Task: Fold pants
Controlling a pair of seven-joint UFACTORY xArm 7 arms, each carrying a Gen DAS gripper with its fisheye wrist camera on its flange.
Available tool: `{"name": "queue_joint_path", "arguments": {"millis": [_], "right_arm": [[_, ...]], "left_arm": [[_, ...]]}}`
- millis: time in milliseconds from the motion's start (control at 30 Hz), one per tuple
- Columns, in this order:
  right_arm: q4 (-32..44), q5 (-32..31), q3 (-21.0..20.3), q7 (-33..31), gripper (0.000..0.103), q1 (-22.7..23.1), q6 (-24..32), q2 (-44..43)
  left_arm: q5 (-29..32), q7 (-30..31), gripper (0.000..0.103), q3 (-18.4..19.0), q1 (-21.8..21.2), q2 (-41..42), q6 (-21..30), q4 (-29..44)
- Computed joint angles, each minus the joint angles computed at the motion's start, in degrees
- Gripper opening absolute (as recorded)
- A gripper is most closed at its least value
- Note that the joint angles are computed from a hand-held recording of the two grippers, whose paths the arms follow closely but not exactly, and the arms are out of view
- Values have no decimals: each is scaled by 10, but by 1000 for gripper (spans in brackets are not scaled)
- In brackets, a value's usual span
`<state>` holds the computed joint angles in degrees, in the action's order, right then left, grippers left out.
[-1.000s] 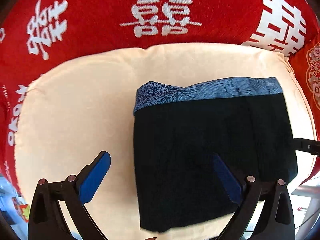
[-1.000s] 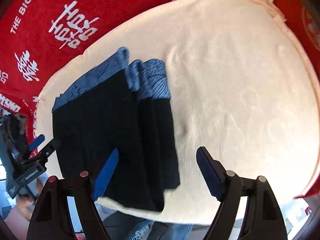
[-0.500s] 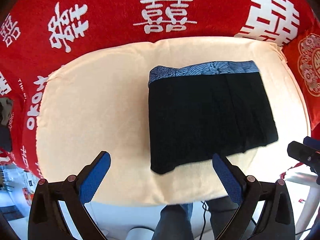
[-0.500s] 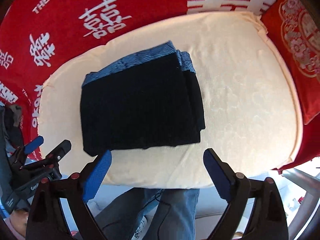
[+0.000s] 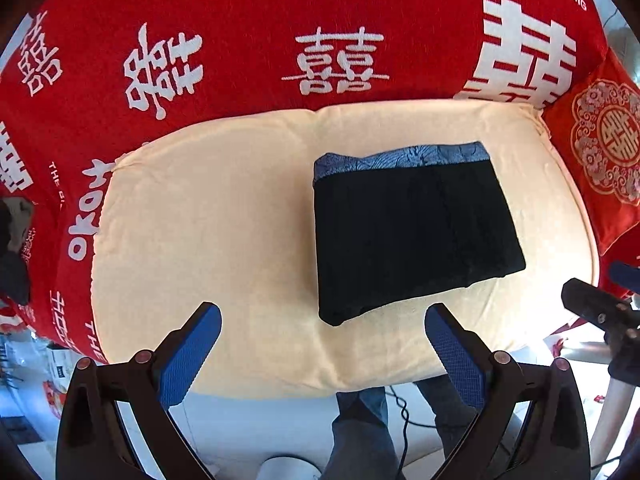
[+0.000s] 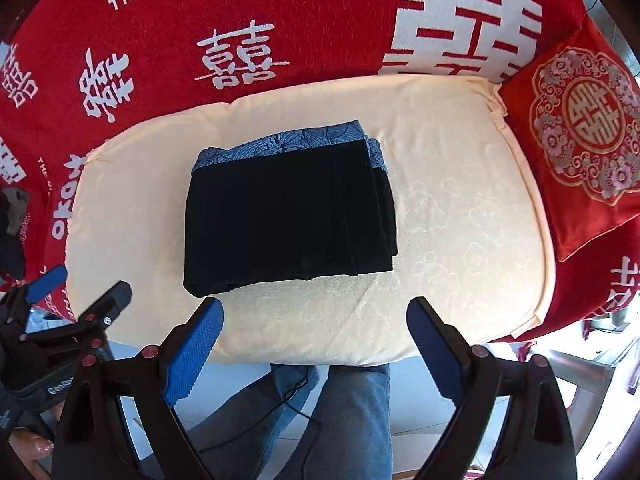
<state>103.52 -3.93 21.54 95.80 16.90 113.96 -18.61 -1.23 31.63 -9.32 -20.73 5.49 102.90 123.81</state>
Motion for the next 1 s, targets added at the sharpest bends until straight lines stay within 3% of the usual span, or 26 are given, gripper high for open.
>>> {"name": "queue_joint_path", "arguments": {"millis": [300,800,1000], "right_arm": [[30,-6,-2,-26,95,13,46,13],[-66,47,-23,-84,95,-29,2,-77],[-68,55,-19,-100,95,-39,1,-79]], "left_arm": [[23,-21,102,-13,-16,-38,-19,-48],[54,-75,102,-35,-35,-76,-25,-85],[57,-83,102,-37,-36,-77,-23,-86]]}}
